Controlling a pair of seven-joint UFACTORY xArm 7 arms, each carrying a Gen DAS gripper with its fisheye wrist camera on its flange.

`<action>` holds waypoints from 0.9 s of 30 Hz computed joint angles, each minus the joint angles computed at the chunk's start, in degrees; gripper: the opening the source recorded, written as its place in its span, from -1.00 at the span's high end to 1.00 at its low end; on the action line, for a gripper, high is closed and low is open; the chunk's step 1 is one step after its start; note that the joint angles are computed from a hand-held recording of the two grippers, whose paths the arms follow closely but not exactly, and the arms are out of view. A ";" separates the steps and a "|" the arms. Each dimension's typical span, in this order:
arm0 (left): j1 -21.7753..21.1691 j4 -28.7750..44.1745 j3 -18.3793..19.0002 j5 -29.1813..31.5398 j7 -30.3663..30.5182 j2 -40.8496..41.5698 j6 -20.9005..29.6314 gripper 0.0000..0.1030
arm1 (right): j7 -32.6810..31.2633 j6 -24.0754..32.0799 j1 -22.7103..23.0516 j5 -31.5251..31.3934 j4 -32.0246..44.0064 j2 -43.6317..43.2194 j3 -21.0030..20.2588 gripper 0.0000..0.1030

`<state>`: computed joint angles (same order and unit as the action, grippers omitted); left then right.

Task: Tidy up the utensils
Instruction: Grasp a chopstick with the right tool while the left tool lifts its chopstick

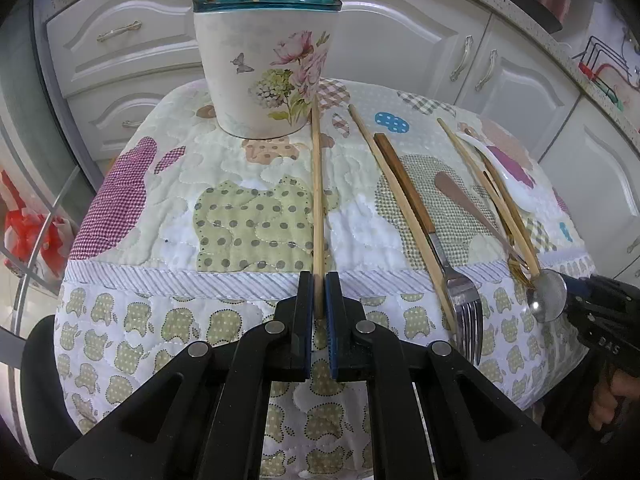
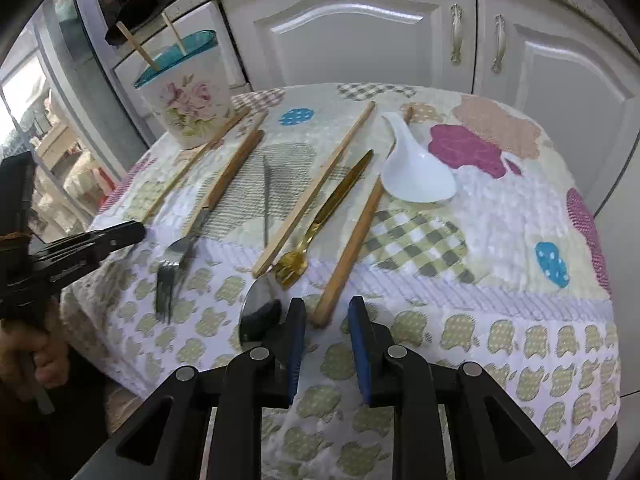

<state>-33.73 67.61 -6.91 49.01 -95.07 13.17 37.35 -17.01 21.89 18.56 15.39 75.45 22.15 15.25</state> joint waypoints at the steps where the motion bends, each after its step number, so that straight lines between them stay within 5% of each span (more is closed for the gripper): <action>1: 0.00 -0.08 0.02 0.06 -0.07 -0.04 -0.06 0.91 | 0.99 -0.27 0.69 -1.05 -0.16 -0.13 -0.85 0.80; 17: 1.01 -2.11 0.13 -0.66 -0.21 -2.03 -3.83 0.91 | 3.77 -1.24 0.24 -2.36 -1.69 -1.63 -1.23 0.84; 27: 3.08 -3.24 -3.84 8.26 -4.55 -12.04 2.20 0.92 | -8.09 -8.70 -5.20 13.01 -3.62 -9.51 4.53 0.85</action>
<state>-30.65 64.37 -10.75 57.26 -99.62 1.12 39.54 -25.10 13.18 13.36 28.40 71.83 12.64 19.78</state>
